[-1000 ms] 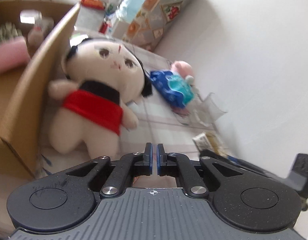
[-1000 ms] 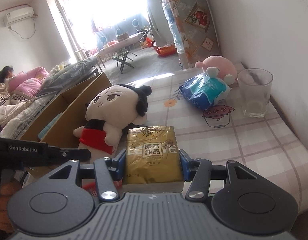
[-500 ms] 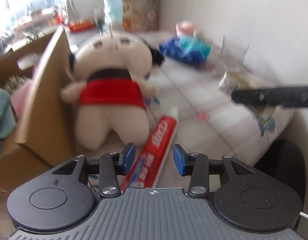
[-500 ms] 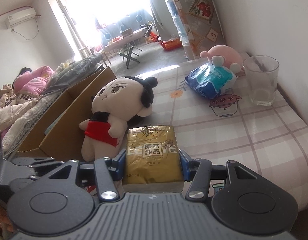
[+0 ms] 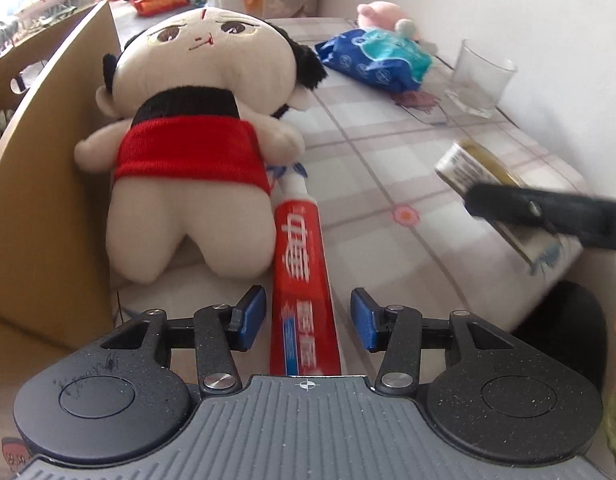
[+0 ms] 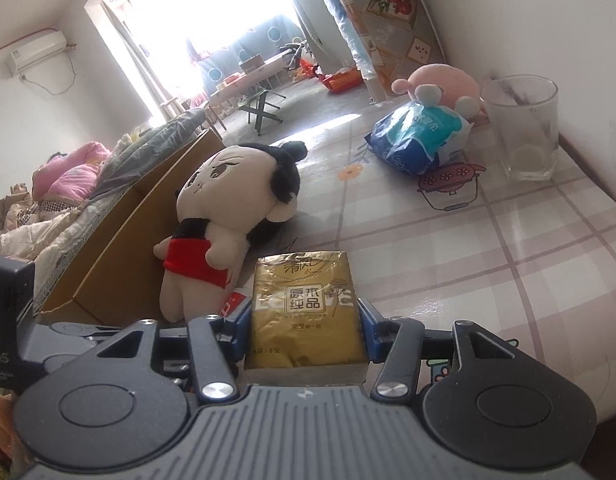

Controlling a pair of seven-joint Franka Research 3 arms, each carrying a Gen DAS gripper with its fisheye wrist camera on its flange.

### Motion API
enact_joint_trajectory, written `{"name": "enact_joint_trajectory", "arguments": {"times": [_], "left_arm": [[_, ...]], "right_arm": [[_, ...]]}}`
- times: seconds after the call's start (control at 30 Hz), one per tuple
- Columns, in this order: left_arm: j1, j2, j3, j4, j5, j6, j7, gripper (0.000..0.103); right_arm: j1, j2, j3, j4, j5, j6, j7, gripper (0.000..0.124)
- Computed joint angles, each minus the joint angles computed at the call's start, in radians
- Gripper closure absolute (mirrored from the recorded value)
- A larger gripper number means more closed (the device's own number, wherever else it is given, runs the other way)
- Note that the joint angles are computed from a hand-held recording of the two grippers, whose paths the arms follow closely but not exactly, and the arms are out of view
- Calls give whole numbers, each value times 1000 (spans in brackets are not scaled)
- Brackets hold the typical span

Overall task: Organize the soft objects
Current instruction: 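Lift the toothpaste with the left gripper while the right gripper lifts the gold packet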

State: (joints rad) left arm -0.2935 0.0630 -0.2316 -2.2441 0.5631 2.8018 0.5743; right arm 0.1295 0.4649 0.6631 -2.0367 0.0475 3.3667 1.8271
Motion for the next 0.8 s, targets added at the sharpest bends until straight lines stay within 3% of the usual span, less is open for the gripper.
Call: {"name": "enact_joint_trajectory", "arguments": {"times": [0.07,0.17,0.37,0.5,0.8], "left_arm": [[-4,18,2,27,6,-23,-20,59],[-15,52,9,77,40,-68,-55,73],[-31,64,20,91,104,-80,-132,76],[-11,33,12,44,35,-6,-118,76],[15,-58,17,-39,112,170,-250,76]], "right_arm": [[-16,8,14,-4,-7,11,4,68],[-46,23,40,-8,-30,20,16,68],[-77,35,62,-20,-70,42,56,68],[-80,18,56,-38,-99,58,91,68],[-105,-3,67,-45,-230,118,207,68]]}}
